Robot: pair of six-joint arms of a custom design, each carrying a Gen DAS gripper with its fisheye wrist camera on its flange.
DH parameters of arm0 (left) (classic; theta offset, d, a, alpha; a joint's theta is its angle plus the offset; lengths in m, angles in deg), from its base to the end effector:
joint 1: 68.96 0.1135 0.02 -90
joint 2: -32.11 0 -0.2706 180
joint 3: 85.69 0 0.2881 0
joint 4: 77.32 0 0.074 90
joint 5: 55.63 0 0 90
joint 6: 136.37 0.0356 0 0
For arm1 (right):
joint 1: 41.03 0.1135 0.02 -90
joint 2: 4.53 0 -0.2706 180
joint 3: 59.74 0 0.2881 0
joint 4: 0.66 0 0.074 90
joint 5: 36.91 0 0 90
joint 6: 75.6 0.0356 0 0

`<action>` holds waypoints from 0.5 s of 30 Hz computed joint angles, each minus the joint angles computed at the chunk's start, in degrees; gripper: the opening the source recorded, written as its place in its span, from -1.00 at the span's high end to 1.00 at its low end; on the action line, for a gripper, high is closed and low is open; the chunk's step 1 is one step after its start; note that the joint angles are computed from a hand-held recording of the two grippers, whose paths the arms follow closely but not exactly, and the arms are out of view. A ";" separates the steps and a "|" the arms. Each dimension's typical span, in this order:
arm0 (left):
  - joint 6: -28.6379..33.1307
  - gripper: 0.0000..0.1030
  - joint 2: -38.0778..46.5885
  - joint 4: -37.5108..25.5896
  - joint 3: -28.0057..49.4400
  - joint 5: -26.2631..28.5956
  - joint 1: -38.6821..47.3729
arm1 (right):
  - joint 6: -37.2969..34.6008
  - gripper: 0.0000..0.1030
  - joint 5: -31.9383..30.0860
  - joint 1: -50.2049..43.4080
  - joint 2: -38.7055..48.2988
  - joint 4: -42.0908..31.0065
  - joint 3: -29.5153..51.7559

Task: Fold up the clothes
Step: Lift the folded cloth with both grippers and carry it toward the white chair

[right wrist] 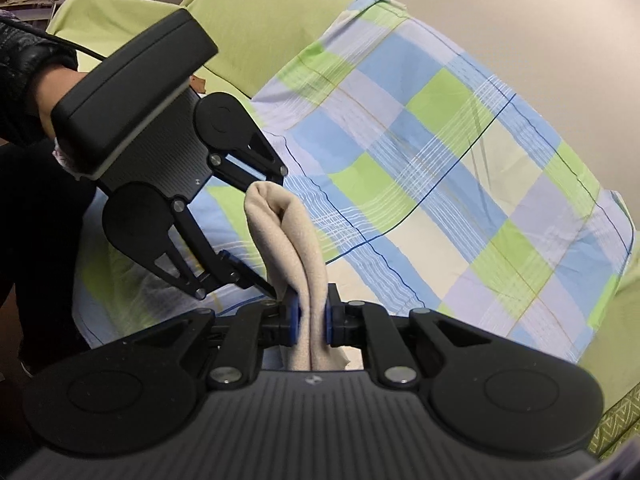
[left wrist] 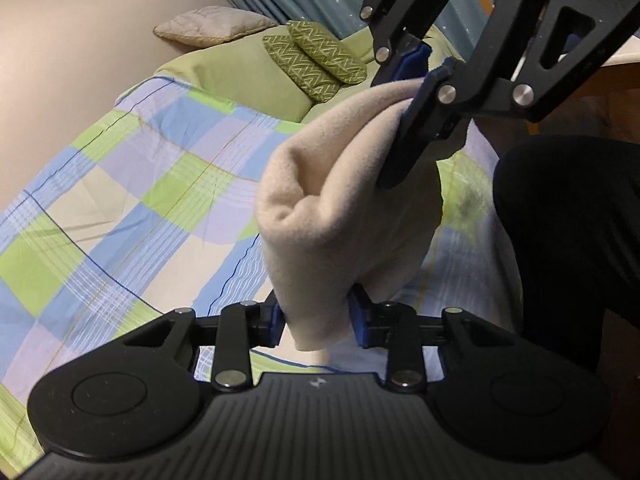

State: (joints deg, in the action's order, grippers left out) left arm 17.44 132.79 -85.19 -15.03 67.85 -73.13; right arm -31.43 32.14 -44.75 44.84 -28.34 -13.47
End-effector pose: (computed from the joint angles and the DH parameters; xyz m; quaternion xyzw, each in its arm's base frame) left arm 0.3989 -0.0488 0.1716 0.5858 0.6426 -0.0153 0.4936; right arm 0.2240 -0.0018 0.2484 -0.3910 0.7656 -0.0601 0.5074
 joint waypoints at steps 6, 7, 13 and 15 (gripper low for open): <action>3.03 0.27 -3.58 -4.57 0.24 -1.38 -1.75 | 1.63 0.83 -9.23 -7.64 -3.64 -3.40 -0.61; 3.83 0.27 -4.30 -5.69 0.60 -1.22 -2.04 | 1.92 0.83 -11.01 -9.27 -4.11 -4.04 -0.51; 8.84 0.48 -5.74 -13.70 5.68 2.33 -3.50 | 4.83 0.83 -15.02 -15.01 -9.08 -6.75 -0.46; 11.23 0.62 -5.25 -16.54 7.92 4.74 -3.95 | 4.76 0.83 -14.44 -15.95 -11.35 -7.95 -0.51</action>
State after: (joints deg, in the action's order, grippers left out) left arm 28.66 127.53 -101.73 -7.11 72.58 -77.08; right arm -26.67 17.70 -60.70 33.48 -36.29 -13.98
